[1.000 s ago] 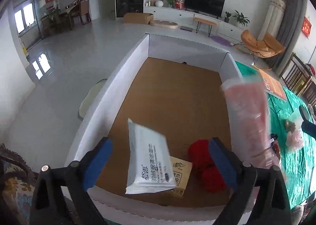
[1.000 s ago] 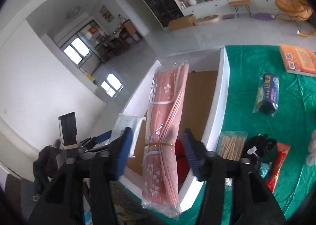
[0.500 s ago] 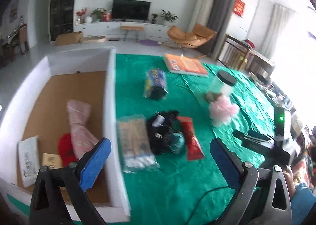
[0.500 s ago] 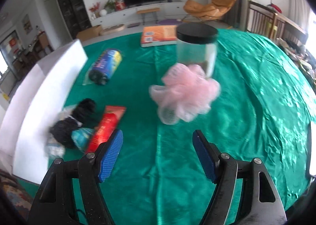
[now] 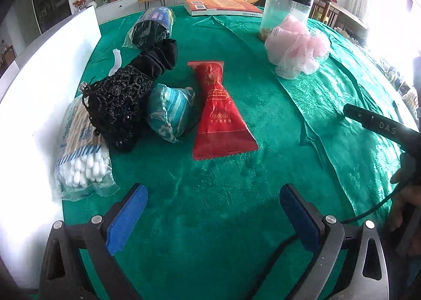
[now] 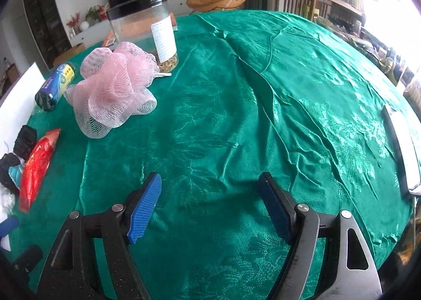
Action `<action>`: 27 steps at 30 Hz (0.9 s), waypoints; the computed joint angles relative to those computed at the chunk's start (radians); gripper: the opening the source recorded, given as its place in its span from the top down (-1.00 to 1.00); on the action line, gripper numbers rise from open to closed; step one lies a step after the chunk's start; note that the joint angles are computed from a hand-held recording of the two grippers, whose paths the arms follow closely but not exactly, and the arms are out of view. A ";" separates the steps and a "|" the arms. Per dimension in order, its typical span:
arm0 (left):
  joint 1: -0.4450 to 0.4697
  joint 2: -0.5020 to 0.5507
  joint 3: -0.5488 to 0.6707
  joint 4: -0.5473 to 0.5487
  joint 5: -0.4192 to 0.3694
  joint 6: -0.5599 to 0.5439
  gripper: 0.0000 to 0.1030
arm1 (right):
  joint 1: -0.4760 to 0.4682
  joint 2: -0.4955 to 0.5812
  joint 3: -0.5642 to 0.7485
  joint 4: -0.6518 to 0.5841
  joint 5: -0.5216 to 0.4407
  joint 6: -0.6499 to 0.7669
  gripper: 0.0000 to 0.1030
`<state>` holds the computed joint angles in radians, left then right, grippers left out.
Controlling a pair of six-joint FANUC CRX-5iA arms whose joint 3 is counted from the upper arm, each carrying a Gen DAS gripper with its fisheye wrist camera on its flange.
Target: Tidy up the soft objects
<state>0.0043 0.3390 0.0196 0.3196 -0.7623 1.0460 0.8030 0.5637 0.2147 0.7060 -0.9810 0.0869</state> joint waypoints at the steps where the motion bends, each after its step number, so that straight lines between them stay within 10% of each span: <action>1: -0.008 0.008 0.014 -0.022 0.003 0.014 -0.94 | 0.001 0.006 0.005 0.003 -0.006 0.006 -0.58; 27: -0.015 0.077 0.073 -0.025 0.098 0.045 -1.00 | 0.016 0.038 0.045 0.000 -0.051 0.036 -0.71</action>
<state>-0.0103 0.4158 0.0928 0.2943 -0.6639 1.0911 0.8193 0.6013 0.2594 0.7056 -1.0320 0.1225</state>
